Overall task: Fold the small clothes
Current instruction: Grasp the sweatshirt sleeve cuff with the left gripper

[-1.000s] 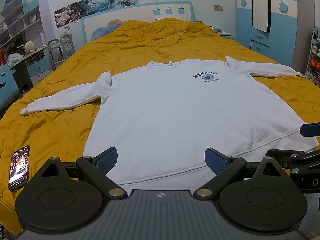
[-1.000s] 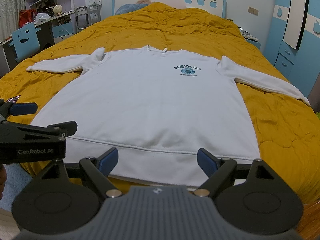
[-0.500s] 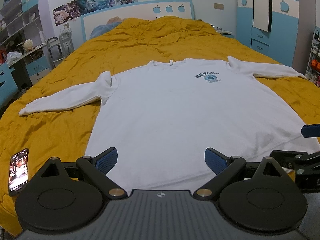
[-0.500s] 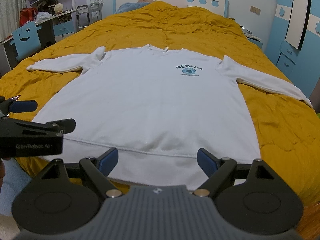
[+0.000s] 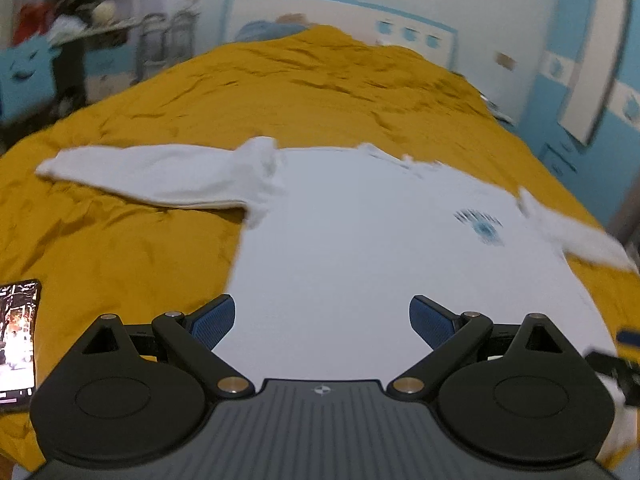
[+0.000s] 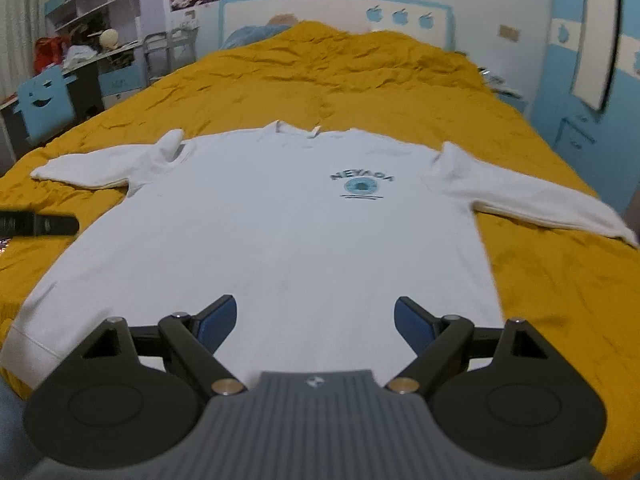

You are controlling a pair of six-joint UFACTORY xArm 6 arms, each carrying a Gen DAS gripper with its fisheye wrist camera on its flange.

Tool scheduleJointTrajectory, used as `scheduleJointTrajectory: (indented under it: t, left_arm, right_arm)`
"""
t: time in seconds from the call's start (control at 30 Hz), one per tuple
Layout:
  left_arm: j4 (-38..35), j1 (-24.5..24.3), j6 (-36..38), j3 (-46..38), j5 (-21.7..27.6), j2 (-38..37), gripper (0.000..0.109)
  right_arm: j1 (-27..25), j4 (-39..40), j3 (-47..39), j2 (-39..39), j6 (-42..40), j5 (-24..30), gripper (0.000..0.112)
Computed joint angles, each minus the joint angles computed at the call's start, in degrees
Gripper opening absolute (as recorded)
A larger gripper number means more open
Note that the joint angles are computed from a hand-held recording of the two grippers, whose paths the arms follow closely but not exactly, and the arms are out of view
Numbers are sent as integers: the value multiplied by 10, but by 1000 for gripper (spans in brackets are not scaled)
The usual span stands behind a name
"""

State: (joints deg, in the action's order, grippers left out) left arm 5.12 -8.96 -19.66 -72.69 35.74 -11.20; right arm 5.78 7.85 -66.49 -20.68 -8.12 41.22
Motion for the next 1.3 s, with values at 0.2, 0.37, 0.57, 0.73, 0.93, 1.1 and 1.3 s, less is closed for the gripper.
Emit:
scheduleJointTrajectory:
  t: [0.2, 0.37, 0.57, 0.73, 0.93, 1.1, 1.3]
  left_arm:
    - [-12, 60, -18, -76, 8, 77, 103]
    - [9, 109, -73, -140, 1, 143, 103]
    - [30, 163, -149, -202, -28, 214, 103]
    - [51, 200, -260, -248, -38, 274, 103]
    - [114, 231, -409, -292, -43, 321, 103]
    - [158, 252, -464, -413, -12, 409, 87]
    - [109, 274, -407, -580, 37, 526, 20]
  right_arm:
    - [-24, 102, -110, 113, -4, 28, 82]
    - [-5, 11, -179, 196, 79, -18, 82]
    - [5, -7, -320, 312, 127, 41, 82]
    - [24, -9, -421, 389, 128, 88, 82]
    - [48, 3, -523, 462, 96, 106, 82]
    - [62, -3, -632, 530, 80, 153, 82]
    - [67, 1, -660, 547, 59, 167, 82]
